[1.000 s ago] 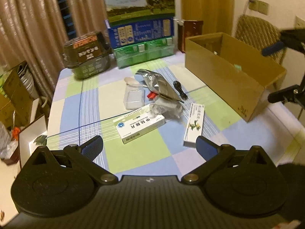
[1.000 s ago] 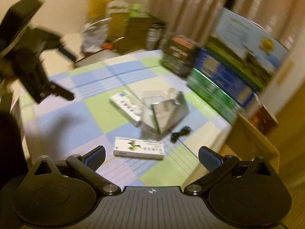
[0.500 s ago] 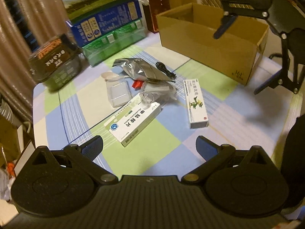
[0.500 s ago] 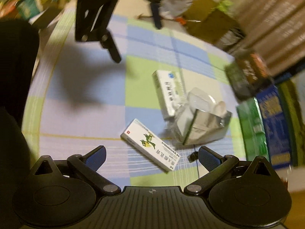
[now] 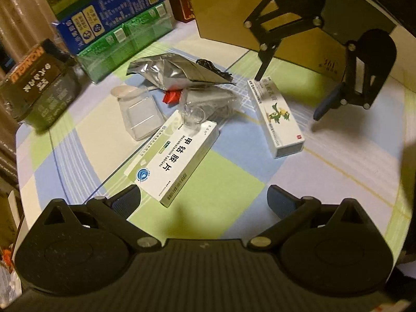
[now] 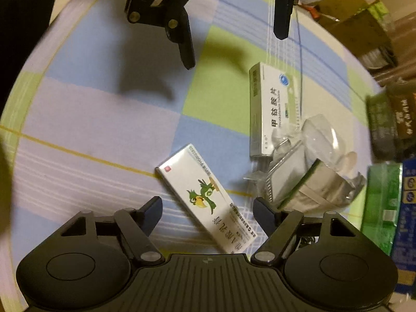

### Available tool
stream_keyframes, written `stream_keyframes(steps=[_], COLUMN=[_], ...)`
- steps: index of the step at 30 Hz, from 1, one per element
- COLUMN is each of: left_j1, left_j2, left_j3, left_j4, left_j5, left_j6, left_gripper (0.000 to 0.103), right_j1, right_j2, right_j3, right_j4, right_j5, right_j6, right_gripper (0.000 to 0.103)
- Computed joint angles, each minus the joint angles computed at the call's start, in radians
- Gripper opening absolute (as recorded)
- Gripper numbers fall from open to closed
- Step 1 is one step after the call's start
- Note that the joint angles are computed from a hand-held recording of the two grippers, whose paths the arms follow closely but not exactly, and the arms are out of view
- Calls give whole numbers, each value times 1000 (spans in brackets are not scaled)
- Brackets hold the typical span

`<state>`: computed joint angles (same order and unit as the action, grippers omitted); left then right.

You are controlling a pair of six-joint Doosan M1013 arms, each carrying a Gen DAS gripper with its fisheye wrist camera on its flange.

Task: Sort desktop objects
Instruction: 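Grasp the white bird-print cream box with the right gripper while the left gripper grasps the Mecobalamin Tablets box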

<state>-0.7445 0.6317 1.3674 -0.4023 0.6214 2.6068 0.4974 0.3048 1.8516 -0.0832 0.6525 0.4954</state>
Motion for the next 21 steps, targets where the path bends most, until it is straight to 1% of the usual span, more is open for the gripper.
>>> stream_keyframes(steps=[4, 6, 9, 12, 14, 17, 21], left_j1=[8, 11, 13, 15, 17, 19, 19], left_j2=[29, 41, 57, 70, 79, 94, 125], left_j3=[-29, -42, -59, -74, -85, -107, -156], left_j4=[-32, -42, -45, -50, -55, -60, -50], left_j5=[25, 33, 39, 45, 46, 54, 70], left_j6=[34, 45, 48, 53, 56, 62, 57], left_gripper=[102, 102, 102, 102, 102, 102, 102], right_j1=[-11, -14, -19, -31, -40, -55, -65], right_j2=[33, 50, 69, 80, 85, 92, 92], right_j3=[-31, -49, -72, -89, -103, -119, -124], right_j4=[20, 24, 31, 58, 76, 110, 132], right_j5=[29, 53, 91, 120, 144, 179, 187], right_j6=[-17, 0, 35, 58, 81, 109, 127], right_gripper=[72, 70, 61, 56, 47, 39, 39])
